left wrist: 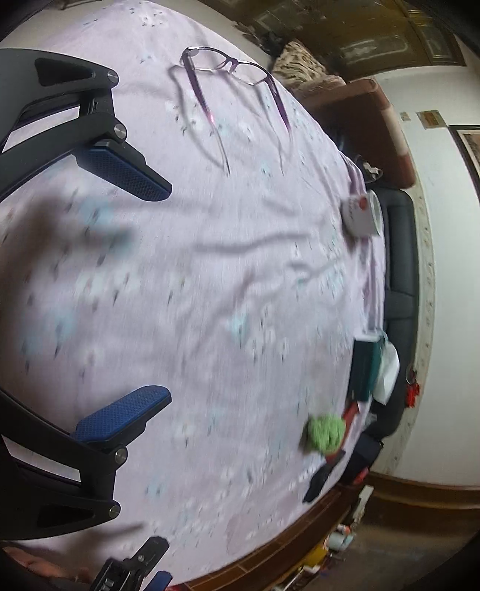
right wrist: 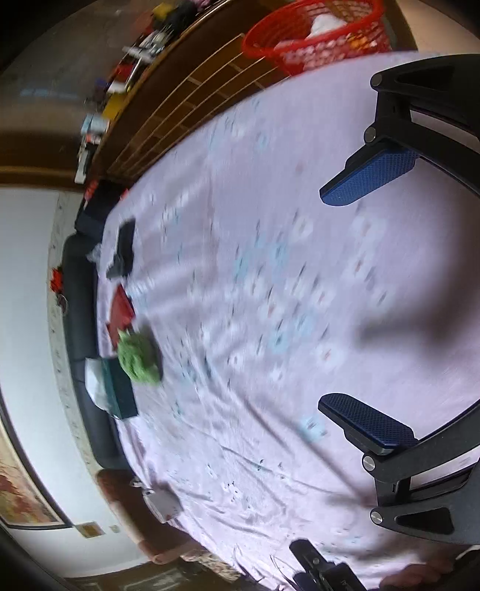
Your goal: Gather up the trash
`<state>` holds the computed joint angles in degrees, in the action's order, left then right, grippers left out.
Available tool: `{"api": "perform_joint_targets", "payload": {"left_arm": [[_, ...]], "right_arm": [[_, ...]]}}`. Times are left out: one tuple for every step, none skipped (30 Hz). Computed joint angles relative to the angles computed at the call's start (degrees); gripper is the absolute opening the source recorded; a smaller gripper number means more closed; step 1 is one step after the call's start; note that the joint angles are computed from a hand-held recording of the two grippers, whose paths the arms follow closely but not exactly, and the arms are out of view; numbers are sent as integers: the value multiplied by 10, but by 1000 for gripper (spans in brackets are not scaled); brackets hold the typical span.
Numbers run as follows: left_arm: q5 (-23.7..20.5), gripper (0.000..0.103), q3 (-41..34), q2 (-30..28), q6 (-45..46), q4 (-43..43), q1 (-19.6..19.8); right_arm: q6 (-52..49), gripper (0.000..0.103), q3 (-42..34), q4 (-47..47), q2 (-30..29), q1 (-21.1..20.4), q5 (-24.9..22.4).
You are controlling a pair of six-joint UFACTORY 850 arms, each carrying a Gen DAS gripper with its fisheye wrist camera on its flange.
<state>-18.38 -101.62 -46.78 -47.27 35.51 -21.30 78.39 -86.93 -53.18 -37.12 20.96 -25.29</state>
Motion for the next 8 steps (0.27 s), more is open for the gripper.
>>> {"api": "perform_joint_targets", "payload": {"left_arm": [[-8, 100, -7, -5, 21, -16, 4], [-23, 100, -23, -17, 60, -44, 7], [-36, 100, -37, -27, 90, -70, 10], [-52, 100, -54, -38, 140, -120, 13], [-64, 100, -66, -46, 191, -173, 17], [-74, 100, -76, -53, 219, -203, 18], [-68, 100, -77, -53, 229, -209, 19], [-69, 100, -79, -55, 226, -200, 16]], "right_arm": [[-23, 103, -17, 17, -13, 3, -6], [-69, 103, -54, 54, -41, 6, -20], [-92, 103, -72, 74, -54, 6, -25], [-124, 103, -98, 109, -75, 6, -31], [-146, 102, -111, 132, -85, 4, -38], [-164, 102, -125, 163, -96, 1, -38], [-158, 102, -125, 171, -95, -4, -30], [-150, 102, -133, 171, -99, -6, -39]]}}
